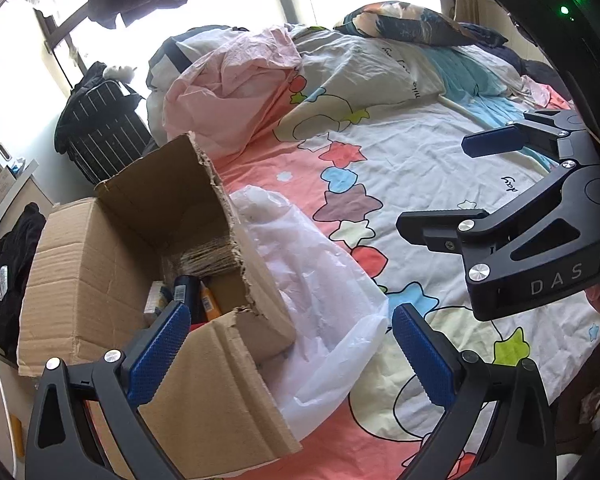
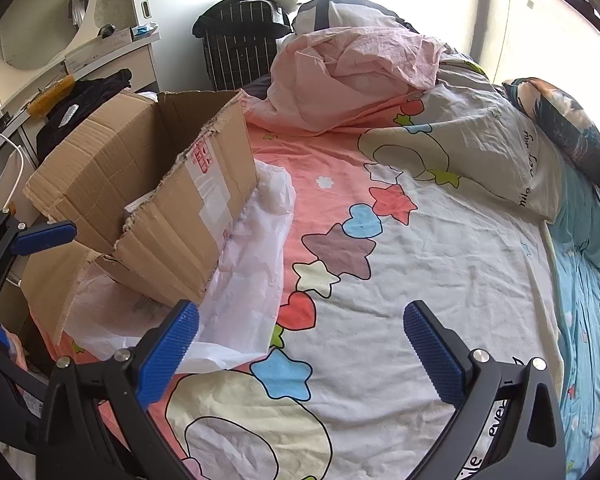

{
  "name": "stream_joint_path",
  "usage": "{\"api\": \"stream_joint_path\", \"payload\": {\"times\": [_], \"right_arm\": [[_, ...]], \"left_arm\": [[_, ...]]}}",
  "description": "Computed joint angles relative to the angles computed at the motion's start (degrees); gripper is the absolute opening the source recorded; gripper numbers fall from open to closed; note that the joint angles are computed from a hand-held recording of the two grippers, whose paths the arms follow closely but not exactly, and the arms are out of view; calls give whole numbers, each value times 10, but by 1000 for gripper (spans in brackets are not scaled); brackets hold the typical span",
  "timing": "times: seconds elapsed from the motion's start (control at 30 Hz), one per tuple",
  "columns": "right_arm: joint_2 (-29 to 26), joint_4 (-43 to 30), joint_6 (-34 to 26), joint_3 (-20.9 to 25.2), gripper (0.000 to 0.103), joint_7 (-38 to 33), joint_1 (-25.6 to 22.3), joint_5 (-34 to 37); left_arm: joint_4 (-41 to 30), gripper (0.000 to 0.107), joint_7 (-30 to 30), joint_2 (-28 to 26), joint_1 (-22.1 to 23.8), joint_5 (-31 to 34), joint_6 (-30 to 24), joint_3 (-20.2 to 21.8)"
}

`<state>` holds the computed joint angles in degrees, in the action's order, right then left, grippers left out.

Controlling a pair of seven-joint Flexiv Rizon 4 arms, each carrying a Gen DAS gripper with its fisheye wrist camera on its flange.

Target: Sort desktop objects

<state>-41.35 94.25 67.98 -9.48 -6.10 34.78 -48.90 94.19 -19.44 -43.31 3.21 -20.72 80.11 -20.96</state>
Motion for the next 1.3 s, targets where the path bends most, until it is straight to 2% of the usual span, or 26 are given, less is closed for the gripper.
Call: {"api": "stream_joint_path", "payload": {"times": [0.07, 0.17, 0.3, 0.47, 0.53, 0.73, 0.9, 1.13, 1.23, 1.3], "right_arm": [[6, 15, 8, -5, 103, 12, 1, -6], [15, 39, 17, -11, 103, 30, 2, -18], [34, 79, 29, -24, 103, 72, 4, -47], [66, 138, 49, -35, 103, 146, -7, -103], [77, 158, 50, -30, 103, 170, -19, -122], [109, 210, 53, -16, 103, 250, -55, -192], [132, 243, 33, 2, 103, 312, -81, -244], [147, 270, 7, 41, 103, 373, -118, -300], [146, 278, -4, 62, 103, 384, -136, -306], [146, 285, -18, 74, 103, 388, -143, -303]], "left_arm": [[5, 103, -4, 0, -4, 0, 0, -1], [16, 103, -17, -2, -11, 1, 29, -4], [24, 103, -36, -1, -7, -3, 15, -21], [40, 103, -48, -9, -4, -3, 53, -53], [44, 103, -57, -15, -6, 6, 68, -59], [44, 103, -88, -26, -26, 22, 46, -57], [52, 103, -111, -41, -31, 30, 65, -72], [49, 103, -150, -64, -45, 49, 79, -75], [54, 103, -165, -78, -49, 65, 116, -81], [53, 103, -180, -85, -45, 74, 115, -89]]}}
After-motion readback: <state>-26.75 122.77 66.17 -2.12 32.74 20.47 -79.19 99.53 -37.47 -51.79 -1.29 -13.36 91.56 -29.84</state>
